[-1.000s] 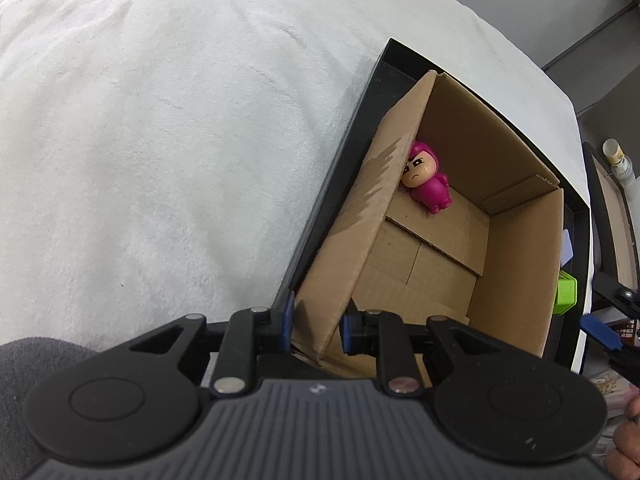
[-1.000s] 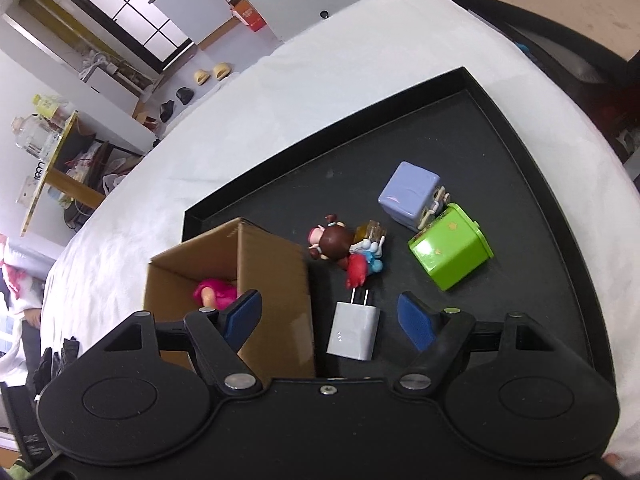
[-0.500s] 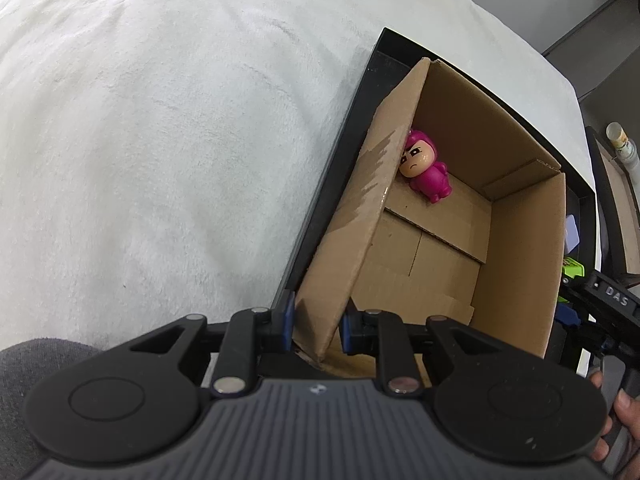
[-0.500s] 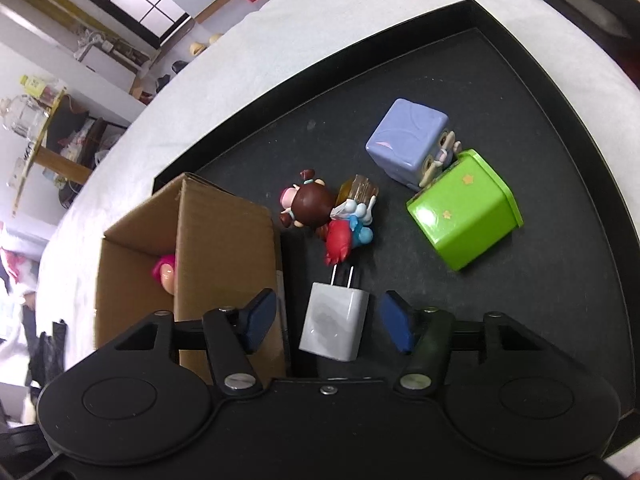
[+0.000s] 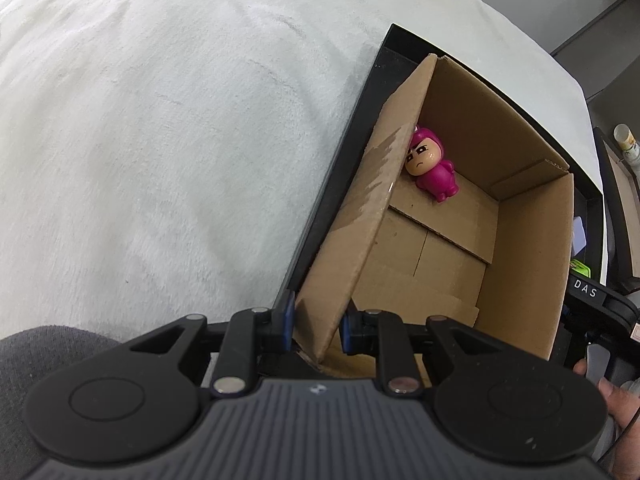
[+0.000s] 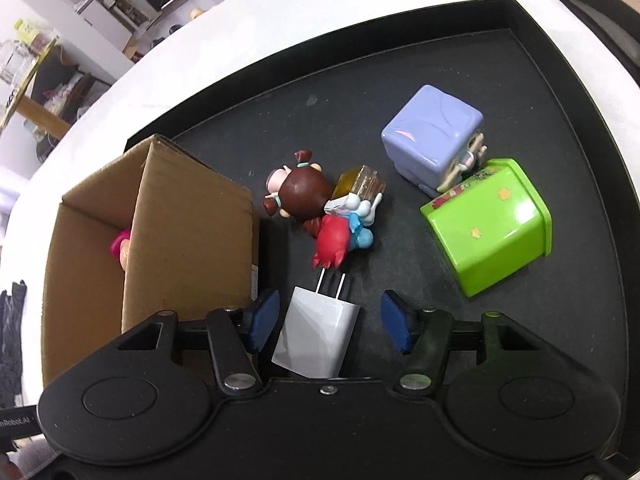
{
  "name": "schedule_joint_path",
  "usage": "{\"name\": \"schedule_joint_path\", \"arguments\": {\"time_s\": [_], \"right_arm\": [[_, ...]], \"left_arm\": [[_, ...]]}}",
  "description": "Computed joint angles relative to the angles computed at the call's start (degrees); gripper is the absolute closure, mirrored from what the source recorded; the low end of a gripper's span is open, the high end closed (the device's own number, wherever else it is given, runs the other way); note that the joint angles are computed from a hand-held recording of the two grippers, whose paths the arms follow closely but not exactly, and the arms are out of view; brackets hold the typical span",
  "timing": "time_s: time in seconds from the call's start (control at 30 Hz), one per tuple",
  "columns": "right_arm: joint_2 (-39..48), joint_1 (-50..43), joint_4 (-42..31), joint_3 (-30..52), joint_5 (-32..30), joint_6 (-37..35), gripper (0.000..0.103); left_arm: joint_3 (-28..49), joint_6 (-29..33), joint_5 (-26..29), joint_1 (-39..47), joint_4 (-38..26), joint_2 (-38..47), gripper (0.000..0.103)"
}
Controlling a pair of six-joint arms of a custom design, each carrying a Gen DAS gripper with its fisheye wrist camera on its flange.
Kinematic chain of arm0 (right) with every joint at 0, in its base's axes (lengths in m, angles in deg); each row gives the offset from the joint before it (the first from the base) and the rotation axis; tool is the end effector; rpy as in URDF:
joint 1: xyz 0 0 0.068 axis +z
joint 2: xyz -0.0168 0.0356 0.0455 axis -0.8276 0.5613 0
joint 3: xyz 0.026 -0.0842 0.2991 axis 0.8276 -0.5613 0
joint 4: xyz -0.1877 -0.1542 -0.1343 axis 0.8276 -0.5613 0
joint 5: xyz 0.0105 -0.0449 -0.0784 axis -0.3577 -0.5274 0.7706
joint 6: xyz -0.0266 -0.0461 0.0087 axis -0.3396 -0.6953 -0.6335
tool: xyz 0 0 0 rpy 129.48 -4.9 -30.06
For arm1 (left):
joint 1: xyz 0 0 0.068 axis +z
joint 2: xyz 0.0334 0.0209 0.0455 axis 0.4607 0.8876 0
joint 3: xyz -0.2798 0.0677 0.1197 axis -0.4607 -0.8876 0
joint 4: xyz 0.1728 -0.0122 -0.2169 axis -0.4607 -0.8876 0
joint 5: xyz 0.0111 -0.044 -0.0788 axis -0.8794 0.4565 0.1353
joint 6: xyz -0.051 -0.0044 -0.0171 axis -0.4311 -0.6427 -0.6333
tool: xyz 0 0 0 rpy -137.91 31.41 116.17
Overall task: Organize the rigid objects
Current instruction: 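Grasp the white plug charger with the right gripper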
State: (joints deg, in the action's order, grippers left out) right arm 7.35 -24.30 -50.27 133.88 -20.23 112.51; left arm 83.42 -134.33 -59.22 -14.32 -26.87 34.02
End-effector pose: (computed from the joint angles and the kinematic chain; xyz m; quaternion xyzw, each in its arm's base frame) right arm 0.2491 0.1630 0.2122 -0.0935 0.9633 0.2079 0.1418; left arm 0.1165 -0.0966 0.2431 -0.3490 0.9251 -0.0763 0.1286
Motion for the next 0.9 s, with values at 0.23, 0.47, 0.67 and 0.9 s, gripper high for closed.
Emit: {"name": "schedule_joint_path", "arguments": {"time_s": [0.23,0.47,0.67,0.9], "right_arm": [[-0.8,2.5,-2.5,0.4,3.8,-3.6,0.051],[-3.8,4.3,-7.0,-0.5,8.7,-5.5,0.057],[-6.5,5.4,-8.4,-1.8,9.9,-7.2,0.066],[-8.4,5.4,-10.9,-0.1,10.0,-8.4,0.067]], "left_arm": [[0.4,-0.5,0.0,-0.3,-0.4,0.2,0.082],[0.3,-1.4,-0.8,-1.4,-0.5,0.3,0.082],[1.0,-2.2,-1.6,-2.1,-1.0,1.5,0.082],[0.7,-3.3,-2.1,-2.9,-0.8,1.2,0.082]]}}
